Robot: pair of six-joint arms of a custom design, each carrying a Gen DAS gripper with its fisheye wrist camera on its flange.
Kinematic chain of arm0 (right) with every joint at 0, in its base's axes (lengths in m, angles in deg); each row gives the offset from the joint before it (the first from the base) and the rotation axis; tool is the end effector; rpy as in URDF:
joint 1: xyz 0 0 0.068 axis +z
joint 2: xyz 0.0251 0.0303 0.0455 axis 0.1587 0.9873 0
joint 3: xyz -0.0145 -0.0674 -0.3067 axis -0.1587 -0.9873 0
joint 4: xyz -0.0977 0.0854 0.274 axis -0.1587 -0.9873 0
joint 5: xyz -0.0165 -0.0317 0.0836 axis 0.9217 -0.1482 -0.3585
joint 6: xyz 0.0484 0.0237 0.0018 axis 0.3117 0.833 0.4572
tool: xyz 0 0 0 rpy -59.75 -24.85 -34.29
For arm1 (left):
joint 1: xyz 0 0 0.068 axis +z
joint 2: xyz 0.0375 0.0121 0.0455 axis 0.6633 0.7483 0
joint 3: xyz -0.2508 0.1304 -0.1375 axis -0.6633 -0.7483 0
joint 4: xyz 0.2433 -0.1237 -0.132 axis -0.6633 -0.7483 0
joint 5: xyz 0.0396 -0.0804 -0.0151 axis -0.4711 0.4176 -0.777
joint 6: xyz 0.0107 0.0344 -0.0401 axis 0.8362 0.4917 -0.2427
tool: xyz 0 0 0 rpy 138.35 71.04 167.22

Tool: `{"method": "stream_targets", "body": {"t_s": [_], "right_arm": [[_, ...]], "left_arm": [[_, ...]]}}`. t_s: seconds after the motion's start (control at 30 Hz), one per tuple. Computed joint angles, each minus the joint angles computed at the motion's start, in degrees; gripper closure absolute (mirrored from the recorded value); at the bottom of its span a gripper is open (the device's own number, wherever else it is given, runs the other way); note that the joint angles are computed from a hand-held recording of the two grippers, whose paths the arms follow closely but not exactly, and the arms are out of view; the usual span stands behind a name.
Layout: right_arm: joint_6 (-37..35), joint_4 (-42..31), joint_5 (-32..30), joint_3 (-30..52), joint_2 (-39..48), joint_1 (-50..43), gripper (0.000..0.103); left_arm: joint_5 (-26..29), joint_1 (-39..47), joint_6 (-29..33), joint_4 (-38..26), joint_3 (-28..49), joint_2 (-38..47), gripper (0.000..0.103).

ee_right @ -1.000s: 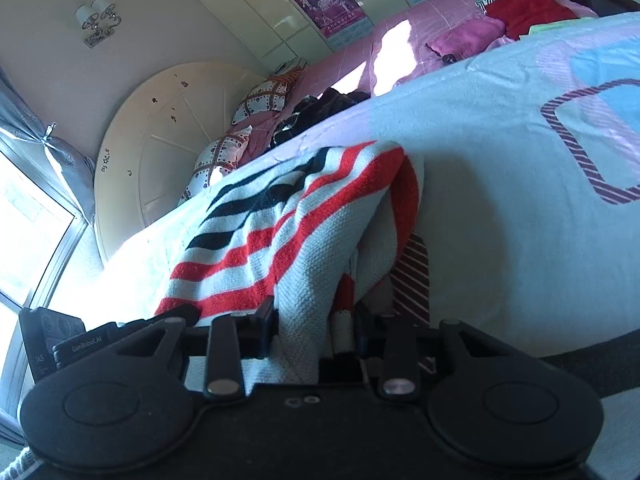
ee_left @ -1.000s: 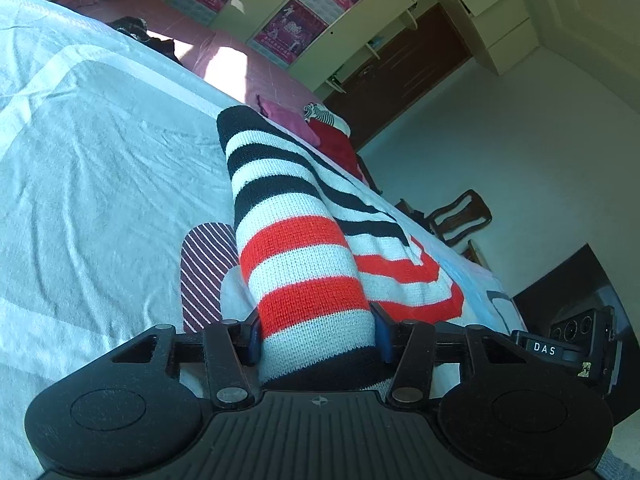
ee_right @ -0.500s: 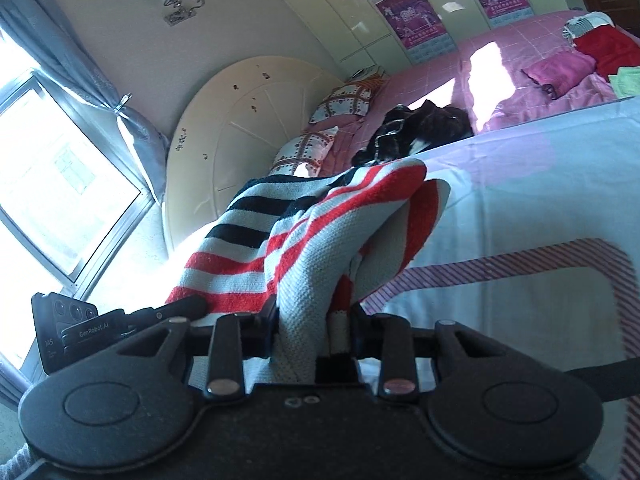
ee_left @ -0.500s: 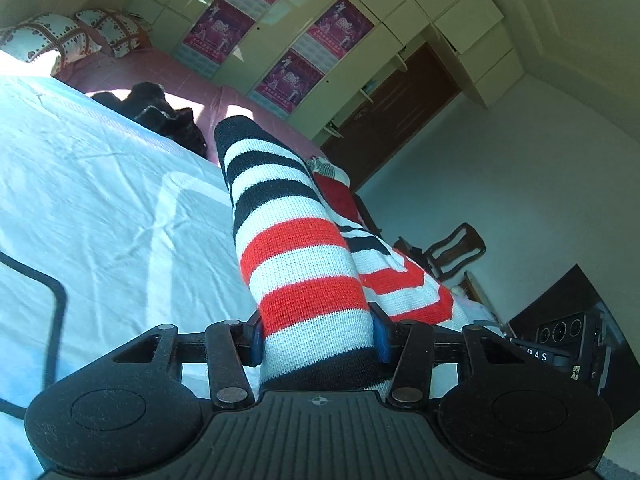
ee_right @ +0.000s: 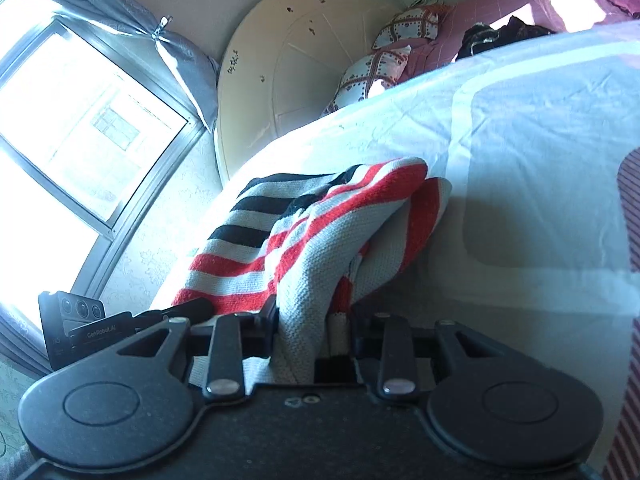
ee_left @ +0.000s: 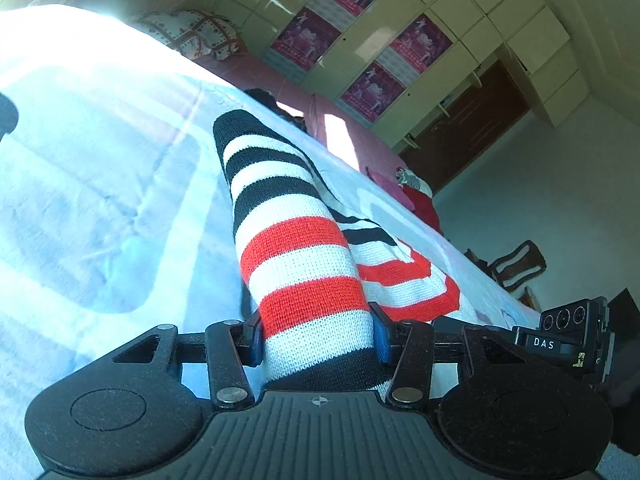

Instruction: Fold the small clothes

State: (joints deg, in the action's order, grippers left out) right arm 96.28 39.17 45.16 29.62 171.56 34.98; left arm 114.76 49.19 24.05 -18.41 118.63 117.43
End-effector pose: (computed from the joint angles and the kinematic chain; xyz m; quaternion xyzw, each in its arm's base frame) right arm 0.2876 0.1499 0.2093 0.0774 0.8728 0.3658 0.3136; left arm 0.3461 0.0200 0.2123 0.0593 0.8818 -0.3660 0.2914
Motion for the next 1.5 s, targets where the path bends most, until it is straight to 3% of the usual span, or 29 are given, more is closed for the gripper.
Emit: {"method": "stream_targets", "body": {"t_s": [0.07,0.13,0.23,0.37,0.47,0.53,0.6,0.77,0.87,1.07,1.1,1.17,1.23,1.3,1.4,1.43,1.5], "right_arm": [[0.85,-0.24,1.98,-0.24,1.88,1.53,0.068],[3.96,3.06,0.84,-2.42,1.98,0.91,0.067],[4.12,1.18,0.42,-2.23,1.41,0.62,0.064],[2.37,-11.57,5.18,2.22,-2.28,2.73,0.049],[0.75,-17.11,9.73,2.54,-8.69,6.91,0.048],[0.39,-20.97,12.77,3.56,-10.15,9.82,0.051],[0.21,-24.73,15.56,4.32,-9.8,11.72,0.063],[5.03,-18.43,14.35,-2.63,-12.51,10.8,0.065],[10.15,-12.31,12.51,-7.6,-14.59,10.08,0.061],[13.26,-16.57,16.62,-8.13,-18.26,13.1,0.059],[14.07,-18.23,18.57,-7.46,-18.58,13.97,0.052],[16.26,-24.43,25.72,-5.33,-19.16,16.76,0.023],[19.67,-31.63,31.77,-3.86,-21.69,20.36,0.024],[21.23,-37.06,36.34,-2.34,-24.48,25.35,0.025],[26.67,-51.5,47.25,5.27,-23.23,37.92,0.022],[29.63,-55.69,50.36,7.67,-22.27,41.93,0.018],[38.68,-66.31,57.7,13.98,-19.26,52.38,0.009]], "left_arm": [[1.48,1.55,0.75,0.84,-1.29,2.49,0.053],[5.18,2.7,-3.09,6.36,-4.22,3.78,0.051],[4.95,1.96,-4.84,10.09,-6.76,3.16,0.048],[3.41,4.35,-2.74,7.24,-9.37,-1.89,0.038],[7.14,8.06,1.87,1.32,-10.32,-5.01,0.038],[7.07,9.41,5.85,-2.29,-11.78,-6.49,0.038],[7.48,10.26,6.48,-3.32,-13.39,-6.43,0.038],[6.54,9.81,3.95,2.7,-17.18,-7.8,0.038],[5.65,9.97,6.44,1.18,-17.05,-8.28,0.038],[2.25,12.31,13.23,-4.69,-19.33,-15.15,0.038],[1.82,13.37,14.22,-5.69,-19.91,-16.7,0.038],[1.16,15.28,15.58,-8.2,-21.12,-20.82,0.037],[0.37,17.51,15.82,-10.66,-22.38,-26.35,0.023],[2.98,21.86,17.71,-15.0,-23.39,-32.99,0.014],[3.15,27.56,22.74,-26.23,-22.49,-44.45,0.0],[2.76,29.45,24.89,-30.36,-21.78,-48.55,0.0],[4.58,36.2,34.91,-42.81,-18.91,-54.03,0.0]]}}
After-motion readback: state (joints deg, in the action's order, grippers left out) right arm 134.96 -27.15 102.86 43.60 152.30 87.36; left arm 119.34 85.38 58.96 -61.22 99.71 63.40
